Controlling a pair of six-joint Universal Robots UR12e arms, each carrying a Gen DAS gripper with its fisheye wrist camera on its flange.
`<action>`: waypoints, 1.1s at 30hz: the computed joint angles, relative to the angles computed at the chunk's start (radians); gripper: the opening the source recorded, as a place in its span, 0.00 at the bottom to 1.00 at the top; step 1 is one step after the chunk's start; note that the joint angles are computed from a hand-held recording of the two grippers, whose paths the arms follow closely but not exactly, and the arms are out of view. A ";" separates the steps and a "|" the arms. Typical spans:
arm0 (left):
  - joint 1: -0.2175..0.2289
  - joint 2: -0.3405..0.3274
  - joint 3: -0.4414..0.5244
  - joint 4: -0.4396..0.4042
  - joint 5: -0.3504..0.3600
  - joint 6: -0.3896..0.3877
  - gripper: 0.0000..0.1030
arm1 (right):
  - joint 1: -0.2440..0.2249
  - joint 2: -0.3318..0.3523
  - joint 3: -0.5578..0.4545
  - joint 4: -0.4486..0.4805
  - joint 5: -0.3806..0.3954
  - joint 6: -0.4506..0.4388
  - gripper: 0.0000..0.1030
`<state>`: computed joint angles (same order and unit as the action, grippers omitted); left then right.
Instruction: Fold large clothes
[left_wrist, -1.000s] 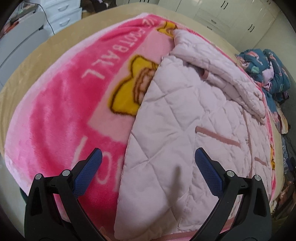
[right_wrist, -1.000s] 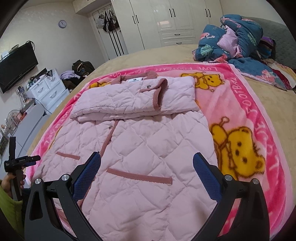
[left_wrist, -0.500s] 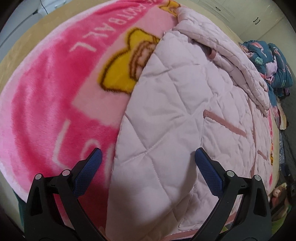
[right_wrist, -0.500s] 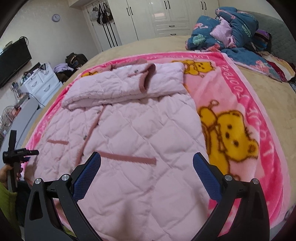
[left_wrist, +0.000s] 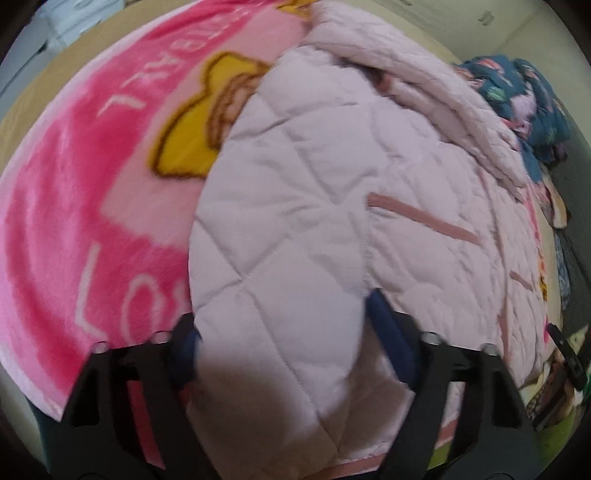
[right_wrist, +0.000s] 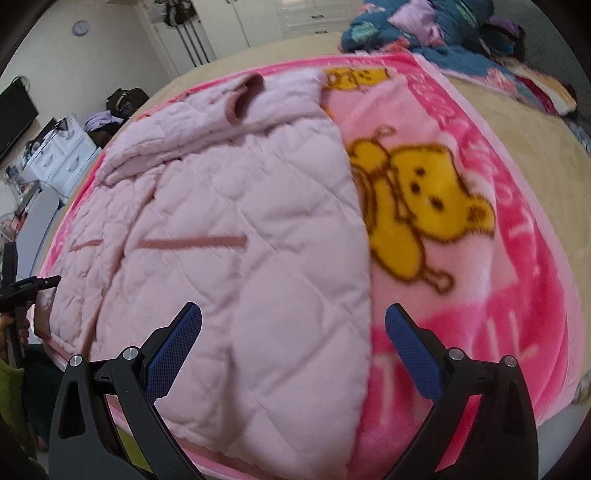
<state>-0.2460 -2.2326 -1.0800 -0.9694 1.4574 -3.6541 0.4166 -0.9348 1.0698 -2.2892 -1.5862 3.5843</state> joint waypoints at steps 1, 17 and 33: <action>-0.001 0.002 -0.005 0.016 -0.003 0.008 0.51 | -0.005 -0.006 0.015 0.004 0.017 0.016 0.96; 0.008 0.038 -0.056 0.119 -0.085 0.029 0.24 | -0.028 -0.047 0.127 -0.016 0.289 -0.019 0.92; 0.022 0.032 -0.023 -0.090 -0.115 0.013 0.57 | -0.042 -0.036 0.075 -0.384 0.380 -0.050 0.18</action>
